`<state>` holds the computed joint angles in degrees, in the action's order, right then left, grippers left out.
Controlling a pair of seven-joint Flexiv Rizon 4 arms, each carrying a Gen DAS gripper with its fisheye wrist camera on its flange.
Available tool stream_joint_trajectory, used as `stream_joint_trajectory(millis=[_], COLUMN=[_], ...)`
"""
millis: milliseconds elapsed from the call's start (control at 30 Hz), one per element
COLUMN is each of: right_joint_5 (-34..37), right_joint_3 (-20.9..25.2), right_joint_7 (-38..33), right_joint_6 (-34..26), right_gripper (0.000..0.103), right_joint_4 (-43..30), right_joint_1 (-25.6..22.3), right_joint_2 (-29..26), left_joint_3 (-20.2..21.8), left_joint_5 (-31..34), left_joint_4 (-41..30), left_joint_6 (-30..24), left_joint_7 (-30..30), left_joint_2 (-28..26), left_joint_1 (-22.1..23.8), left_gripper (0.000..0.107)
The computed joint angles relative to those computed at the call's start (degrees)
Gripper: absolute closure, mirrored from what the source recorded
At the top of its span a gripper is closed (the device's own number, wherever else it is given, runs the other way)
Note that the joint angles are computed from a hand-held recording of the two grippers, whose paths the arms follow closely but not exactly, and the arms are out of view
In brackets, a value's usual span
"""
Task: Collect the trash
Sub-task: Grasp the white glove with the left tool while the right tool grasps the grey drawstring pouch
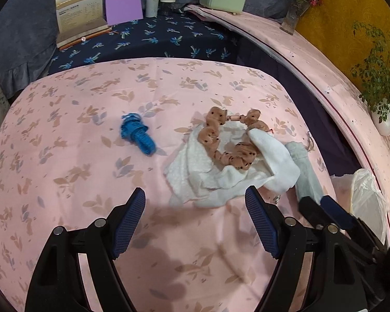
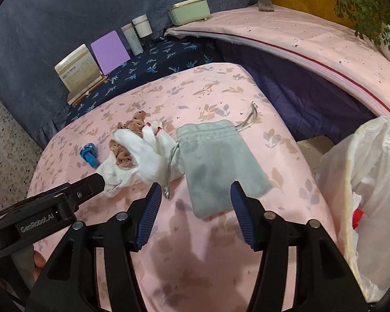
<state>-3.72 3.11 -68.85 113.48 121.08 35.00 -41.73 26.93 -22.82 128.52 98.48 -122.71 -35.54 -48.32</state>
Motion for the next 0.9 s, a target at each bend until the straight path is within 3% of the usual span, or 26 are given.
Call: stream_joint_trajectory(millis=[33, 133, 300, 367, 533, 567, 633, 667, 733, 800, 900], right_joint_5=[0.79, -0.98, -1.27, -1.43, -1.05, -1.13, -1.31, -1.20, -1.36, -1.11, -0.79], right_joint_3=[-0.89, 0.09, -0.97, -0.54, 0.69, 1.17, 1.96, 2.03, 2.66, 2.97, 3.55], right_joint_7=[-0.16, 0.74, 0.26, 0.07, -0.06, 0.07, 0.34, 0.40, 0.48, 0.59, 0.67], right_joint_6=[-0.74, -2.33, -1.68, -1.28, 1.08, 1.27, 1.54, 1.79, 2.44, 3.07, 4.38], right_gripper=[0.051, 0.052, 0.078, 0.095, 0.098, 0.098, 0.098, 0.098, 0.098, 0.098, 0.098], right_joint_4=[-0.82, -2.87, -2.79, -2.31, -0.20, 0.18, 1.17, 1.61, 2.63, 3.85, 5.68], right_joint_1=[0.87, -0.89, -0.41, -1.10, -2.81, -3.40, -4.41, -4.49, -5.14, -5.29, -5.35], right_joint_2=[-0.46, -2.07, -2.90, -2.86, -2.00, -1.73, -0.98, -0.67, -0.04, 0.78, 1.85], left_joint_3=[-0.08, -5.79, -8.20, -8.68, -7.47, -7.21, -11.74, -14.11, -15.76, -18.50, -18.32], left_joint_5=[0.11, 1.25, 1.62, 1.60, 1.75, 2.01, 3.81, 4.01, 4.81, 5.15, 3.73], left_joint_4=[-0.72, -2.08, -5.51, -6.61, -10.17, -10.69, -10.29, -9.45, -7.15, -4.74, -1.25], left_joint_6=[-0.26, 1.46, 0.62, 0.46, -1.77, -2.63, -2.22, -0.87, 2.36, 5.06, 7.51], left_joint_7=[-0.22, 1.35, 2.89, 2.90, 2.29, 2.06, 2.84, 3.41, 2.26, 2.46, 3.18], left_joint_2=[-0.44, -0.66, -2.40, -2.93, -5.17, -5.58, -5.27, -4.98, -4.23, -3.28, -1.99], left_joint_1=[0.19, 6.05, 8.61, 9.11, 8.21, 8.10, 12.53, 14.60, 15.89, 18.04, 16.52], left_gripper=[0.032, 0.032, 0.032, 0.032, 0.032, 0.034, 0.065, 0.067, 0.083, 0.088, 0.092])
